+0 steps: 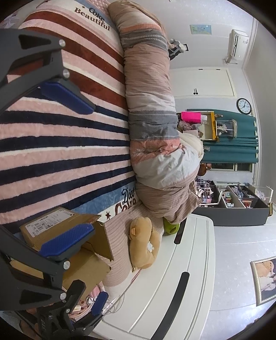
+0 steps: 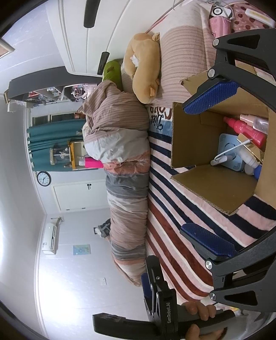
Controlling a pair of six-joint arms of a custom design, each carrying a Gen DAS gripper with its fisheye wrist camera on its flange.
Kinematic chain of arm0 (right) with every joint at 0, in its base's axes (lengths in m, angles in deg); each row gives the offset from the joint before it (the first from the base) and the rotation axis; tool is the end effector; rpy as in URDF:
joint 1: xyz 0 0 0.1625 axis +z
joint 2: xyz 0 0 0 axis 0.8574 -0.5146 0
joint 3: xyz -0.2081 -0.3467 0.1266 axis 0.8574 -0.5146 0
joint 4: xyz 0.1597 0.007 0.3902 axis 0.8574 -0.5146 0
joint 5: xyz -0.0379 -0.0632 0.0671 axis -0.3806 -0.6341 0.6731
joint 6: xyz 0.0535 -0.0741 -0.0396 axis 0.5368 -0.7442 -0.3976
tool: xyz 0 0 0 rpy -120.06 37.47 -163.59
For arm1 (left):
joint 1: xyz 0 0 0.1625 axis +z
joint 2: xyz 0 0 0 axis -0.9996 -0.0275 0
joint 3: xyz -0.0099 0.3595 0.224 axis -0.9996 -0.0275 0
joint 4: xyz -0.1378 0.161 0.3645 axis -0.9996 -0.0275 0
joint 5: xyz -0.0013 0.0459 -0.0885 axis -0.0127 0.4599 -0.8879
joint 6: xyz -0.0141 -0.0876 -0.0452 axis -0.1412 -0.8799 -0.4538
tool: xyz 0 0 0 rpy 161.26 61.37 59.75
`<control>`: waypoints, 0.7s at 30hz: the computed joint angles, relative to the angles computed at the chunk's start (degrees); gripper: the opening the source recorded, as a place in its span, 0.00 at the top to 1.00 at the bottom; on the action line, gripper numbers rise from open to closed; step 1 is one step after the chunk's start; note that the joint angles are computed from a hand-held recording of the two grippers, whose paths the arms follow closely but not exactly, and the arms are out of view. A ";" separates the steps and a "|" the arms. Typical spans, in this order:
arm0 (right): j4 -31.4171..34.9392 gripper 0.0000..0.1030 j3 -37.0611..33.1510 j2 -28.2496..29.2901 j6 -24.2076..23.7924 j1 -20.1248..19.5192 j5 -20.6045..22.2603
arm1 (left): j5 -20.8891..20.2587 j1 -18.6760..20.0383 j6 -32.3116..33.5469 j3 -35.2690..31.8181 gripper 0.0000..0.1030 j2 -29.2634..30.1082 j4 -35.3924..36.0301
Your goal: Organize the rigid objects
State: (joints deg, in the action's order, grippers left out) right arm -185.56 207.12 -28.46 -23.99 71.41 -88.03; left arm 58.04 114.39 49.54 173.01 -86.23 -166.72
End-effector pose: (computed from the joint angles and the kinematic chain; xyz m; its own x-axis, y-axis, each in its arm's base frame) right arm 0.4019 -0.3440 0.0979 -0.6375 -0.4527 0.6235 -0.7696 0.3362 -0.5428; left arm -0.1529 -0.3252 0.3856 -0.7449 0.0201 -0.6668 0.5946 0.4731 -0.6500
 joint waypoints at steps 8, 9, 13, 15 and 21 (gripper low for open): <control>-0.06 0.00 0.04 0.00 0.23 0.01 0.05 | -0.14 -0.05 0.20 0.00 0.01 0.08 -0.24; 0.01 0.00 0.06 -0.12 0.08 -0.09 0.15 | -0.20 0.03 0.53 -0.03 0.01 0.13 -0.51; -0.31 0.00 -0.04 0.29 0.47 0.19 -0.27 | -0.12 0.01 0.42 -0.01 0.01 0.22 -0.50; -0.28 0.00 -0.05 0.29 0.43 0.19 -0.29 | -0.15 -0.02 0.33 0.01 0.01 0.17 -0.43; -0.43 0.00 -0.13 0.50 0.75 0.43 -0.57 | -0.30 0.11 1.22 0.04 0.01 0.22 -1.31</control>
